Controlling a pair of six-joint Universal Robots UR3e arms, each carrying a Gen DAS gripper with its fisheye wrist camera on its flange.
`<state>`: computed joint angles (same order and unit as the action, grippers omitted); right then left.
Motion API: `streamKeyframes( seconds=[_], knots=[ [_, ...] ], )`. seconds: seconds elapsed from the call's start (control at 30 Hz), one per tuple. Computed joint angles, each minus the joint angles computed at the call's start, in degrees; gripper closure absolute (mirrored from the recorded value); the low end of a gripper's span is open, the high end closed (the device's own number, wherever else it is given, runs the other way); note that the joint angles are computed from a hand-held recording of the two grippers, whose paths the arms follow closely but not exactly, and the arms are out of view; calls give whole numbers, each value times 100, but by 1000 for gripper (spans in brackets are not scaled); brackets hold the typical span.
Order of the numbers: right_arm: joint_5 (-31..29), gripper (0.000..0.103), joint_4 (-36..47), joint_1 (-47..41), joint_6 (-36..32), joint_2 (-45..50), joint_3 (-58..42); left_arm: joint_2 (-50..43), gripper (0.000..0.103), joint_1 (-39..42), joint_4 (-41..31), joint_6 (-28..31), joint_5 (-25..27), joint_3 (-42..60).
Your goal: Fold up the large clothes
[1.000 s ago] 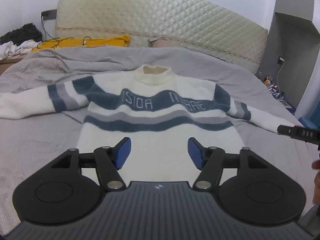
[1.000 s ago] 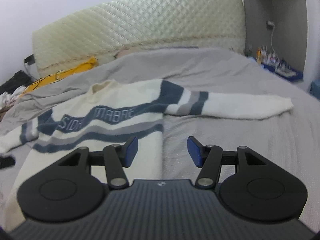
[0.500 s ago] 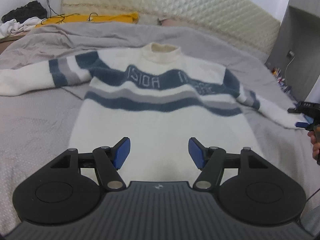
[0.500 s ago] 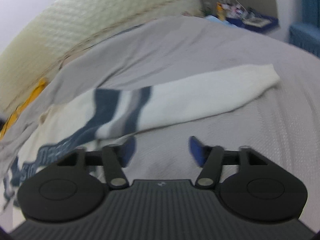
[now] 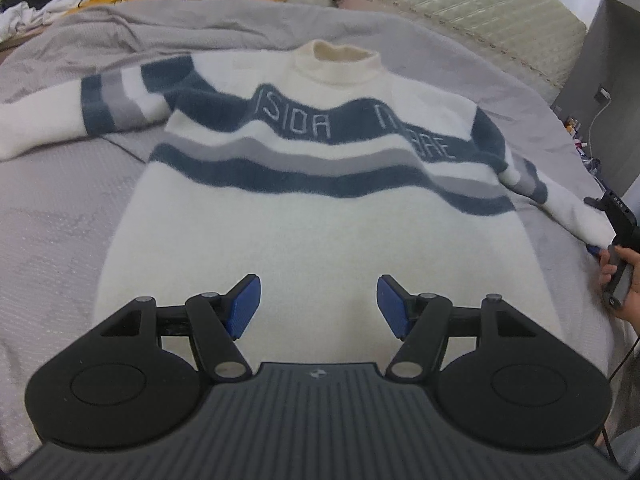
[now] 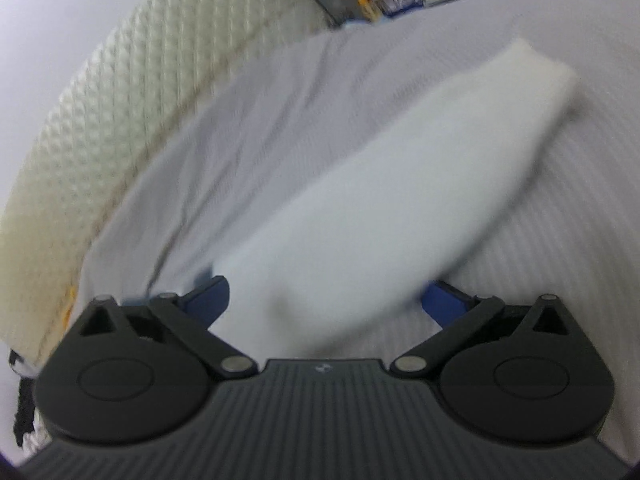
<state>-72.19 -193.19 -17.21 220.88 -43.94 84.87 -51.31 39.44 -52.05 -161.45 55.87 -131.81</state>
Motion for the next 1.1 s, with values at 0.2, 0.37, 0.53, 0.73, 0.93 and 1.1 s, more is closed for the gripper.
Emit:
streamKeyframes(
  seconds=[0.2, 0.37, 0.53, 0.73, 0.93, 1.1],
  knots=[
    [20, 60, -96, -264, 534, 894, -1171, -936, 33, -333, 790, -354, 329, 221],
    [180, 94, -8, -590, 950, 1198, -1534, -1374, 33, -302, 1031, -569, 332, 361],
    [-131, 94, 621, -509, 162, 1190, -2059, -1637, 33, -621, 1292, -657, 594, 416],
    [-695, 94, 1349, -341, -546, 1044, -2670, -1487, 33, -600, 1508, -600, 484, 384],
    [-857, 94, 1494, -26, -1288, 74, -2402, -1576, 33, -489, 2155, -250, 463, 604],
    [-1064, 94, 2016, 540, -1933, -524, -2913, -1038, 33, 493, 1267, -32, -499, 680]
  ],
)
